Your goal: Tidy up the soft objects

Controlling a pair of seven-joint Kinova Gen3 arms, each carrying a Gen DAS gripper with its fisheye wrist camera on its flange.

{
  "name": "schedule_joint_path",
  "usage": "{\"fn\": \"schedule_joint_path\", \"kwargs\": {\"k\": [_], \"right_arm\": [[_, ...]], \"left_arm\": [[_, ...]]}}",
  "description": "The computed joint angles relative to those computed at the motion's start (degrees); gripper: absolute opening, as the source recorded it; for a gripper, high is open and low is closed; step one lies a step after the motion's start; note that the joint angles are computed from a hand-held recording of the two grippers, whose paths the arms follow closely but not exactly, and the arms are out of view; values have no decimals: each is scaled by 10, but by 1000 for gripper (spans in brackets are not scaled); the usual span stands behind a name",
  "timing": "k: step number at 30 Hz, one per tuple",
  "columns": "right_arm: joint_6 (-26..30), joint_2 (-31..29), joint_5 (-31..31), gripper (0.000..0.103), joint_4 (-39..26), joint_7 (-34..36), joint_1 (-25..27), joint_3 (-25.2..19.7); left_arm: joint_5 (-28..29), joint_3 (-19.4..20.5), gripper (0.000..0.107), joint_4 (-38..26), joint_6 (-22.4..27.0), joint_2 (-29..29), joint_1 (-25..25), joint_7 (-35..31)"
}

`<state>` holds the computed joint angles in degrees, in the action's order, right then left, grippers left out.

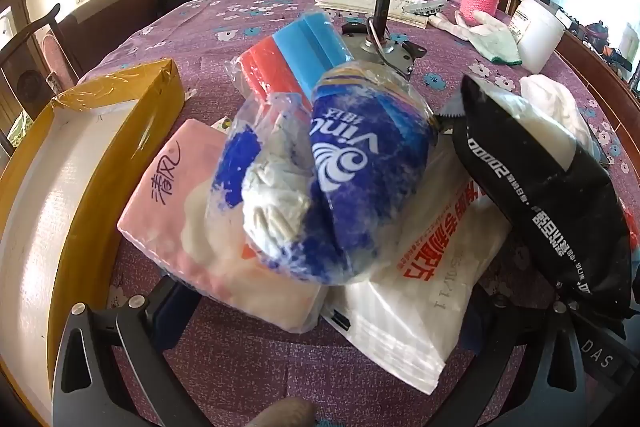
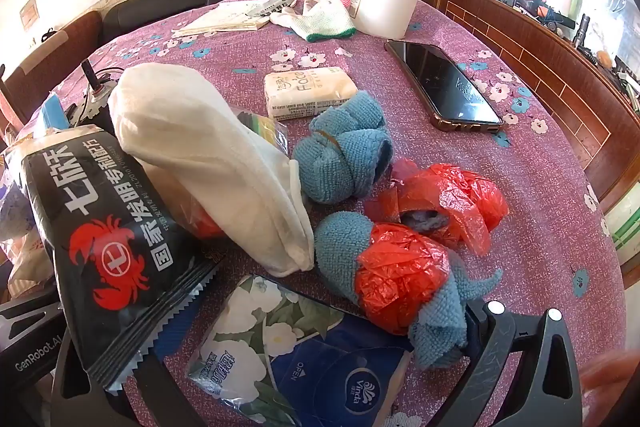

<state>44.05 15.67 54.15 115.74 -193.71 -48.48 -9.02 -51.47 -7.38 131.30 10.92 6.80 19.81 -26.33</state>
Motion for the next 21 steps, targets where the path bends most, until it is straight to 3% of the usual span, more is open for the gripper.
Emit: {"fn": "schedule_joint_path", "kwargs": {"k": [21], "right_arm": [[0,0,6,102,2,-6,-1,-1]], "left_arm": [[2,1,103,0,0,0,-1,-3]]}}
